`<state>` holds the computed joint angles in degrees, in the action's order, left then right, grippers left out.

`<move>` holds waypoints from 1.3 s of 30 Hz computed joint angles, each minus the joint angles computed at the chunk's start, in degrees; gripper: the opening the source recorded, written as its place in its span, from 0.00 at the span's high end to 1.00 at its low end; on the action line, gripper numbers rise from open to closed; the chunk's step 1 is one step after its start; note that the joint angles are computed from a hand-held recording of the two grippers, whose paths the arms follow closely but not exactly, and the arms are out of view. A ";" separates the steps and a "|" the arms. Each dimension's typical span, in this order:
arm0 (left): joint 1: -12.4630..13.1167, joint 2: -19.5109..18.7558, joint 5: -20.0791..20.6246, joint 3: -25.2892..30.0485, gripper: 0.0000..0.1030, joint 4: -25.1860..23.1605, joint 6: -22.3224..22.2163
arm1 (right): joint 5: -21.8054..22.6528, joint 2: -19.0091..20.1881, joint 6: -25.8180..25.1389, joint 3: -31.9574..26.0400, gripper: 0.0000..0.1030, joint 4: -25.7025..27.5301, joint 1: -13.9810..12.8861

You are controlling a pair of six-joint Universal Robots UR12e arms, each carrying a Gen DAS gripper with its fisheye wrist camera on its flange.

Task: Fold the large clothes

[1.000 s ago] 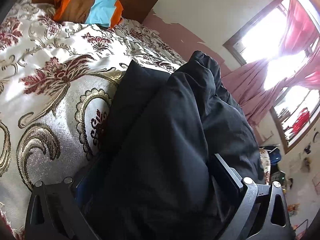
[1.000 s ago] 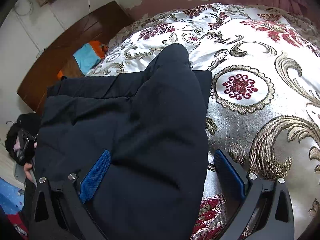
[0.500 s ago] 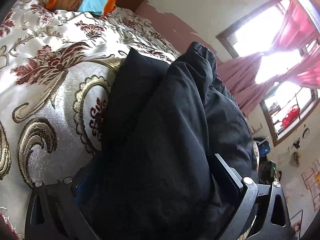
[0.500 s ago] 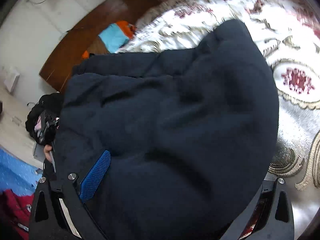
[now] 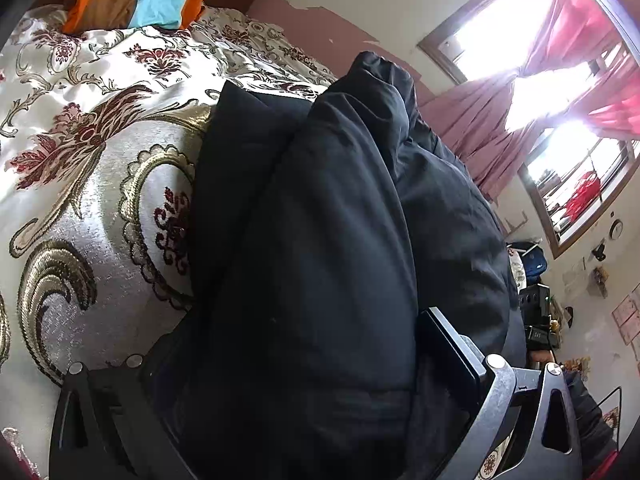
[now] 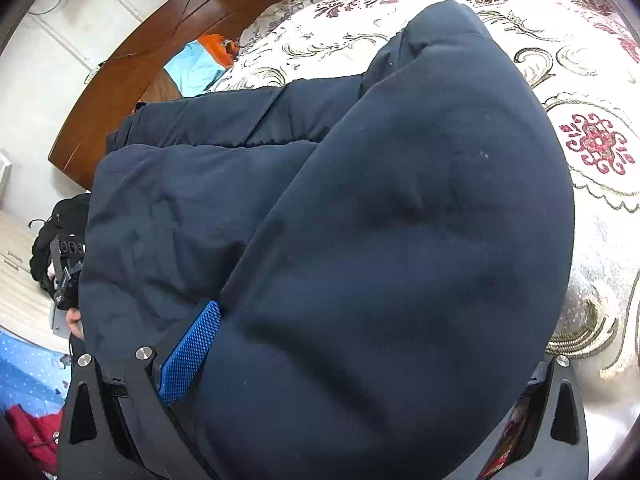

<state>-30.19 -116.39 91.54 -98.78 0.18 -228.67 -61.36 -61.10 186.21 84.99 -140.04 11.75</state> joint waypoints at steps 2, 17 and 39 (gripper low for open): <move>0.05 0.03 -0.33 0.13 0.00 -0.35 0.19 | -1.67 -0.23 1.25 -0.16 0.01 0.22 0.38; -1.24 1.72 2.72 -0.02 0.72 2.59 -3.63 | -19.29 -7.86 8.05 1.37 0.77 -6.42 5.80; -5.86 -3.87 -2.63 12.14 0.75 -5.98 9.83 | -24.10 -20.03 17.15 20.26 0.63 -20.90 0.75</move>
